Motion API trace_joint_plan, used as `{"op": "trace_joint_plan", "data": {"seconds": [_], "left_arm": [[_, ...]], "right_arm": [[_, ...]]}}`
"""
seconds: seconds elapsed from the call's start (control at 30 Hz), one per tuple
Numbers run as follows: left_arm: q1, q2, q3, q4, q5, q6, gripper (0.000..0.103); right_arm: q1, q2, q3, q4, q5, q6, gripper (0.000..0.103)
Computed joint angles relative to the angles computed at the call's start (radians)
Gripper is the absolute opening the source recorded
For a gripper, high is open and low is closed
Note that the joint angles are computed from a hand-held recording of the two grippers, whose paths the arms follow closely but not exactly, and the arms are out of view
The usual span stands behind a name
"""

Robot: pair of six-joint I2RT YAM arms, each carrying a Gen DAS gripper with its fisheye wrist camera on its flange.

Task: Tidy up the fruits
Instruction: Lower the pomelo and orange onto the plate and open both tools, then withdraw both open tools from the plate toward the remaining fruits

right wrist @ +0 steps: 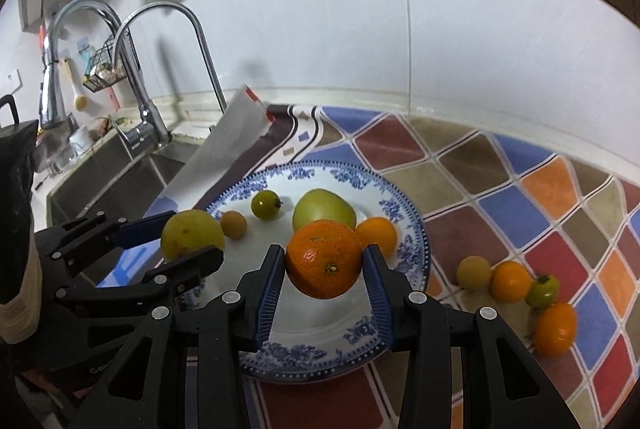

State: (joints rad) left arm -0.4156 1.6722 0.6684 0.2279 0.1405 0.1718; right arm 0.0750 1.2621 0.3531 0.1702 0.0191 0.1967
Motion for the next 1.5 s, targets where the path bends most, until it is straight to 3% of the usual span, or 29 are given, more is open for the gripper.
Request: {"op": "trace_joint_plan", "data": {"seconds": [0.27, 0.53, 0.83, 1.13, 1.33, 1.5], "left_arm": [[-0.019, 0.087, 0.065, 0.004, -0.013, 0.011, 0.050], [-0.031, 0.014, 0.021, 0.032, -0.051, 0.005, 0.060], [-0.091, -0.257, -0.142, 0.010, -0.097, -0.024, 0.067], [-0.206, -0.528, -0.245, -0.083, -0.182, -0.056, 0.075], [-0.310, -0.659, -0.289, -0.110, -0.274, -0.090, 0.086], [-0.399, -0.687, -0.298, -0.114, -0.347, -0.128, 0.090]], "right_arm": [[-0.044, 0.140, 0.032, 0.069, -0.044, -0.009, 0.042], [-0.069, 0.091, 0.025, 0.031, -0.047, 0.007, 0.044], [-0.041, -0.286, -0.064, -0.195, 0.055, 0.015, 0.044], [0.001, -0.760, -0.099, -0.592, 0.150, 0.046, 0.049], [0.026, -0.980, -0.083, -0.806, 0.216, 0.059, 0.053], [-0.092, -1.119, -0.060, -0.941, 0.155, -0.014, 0.053]]}}
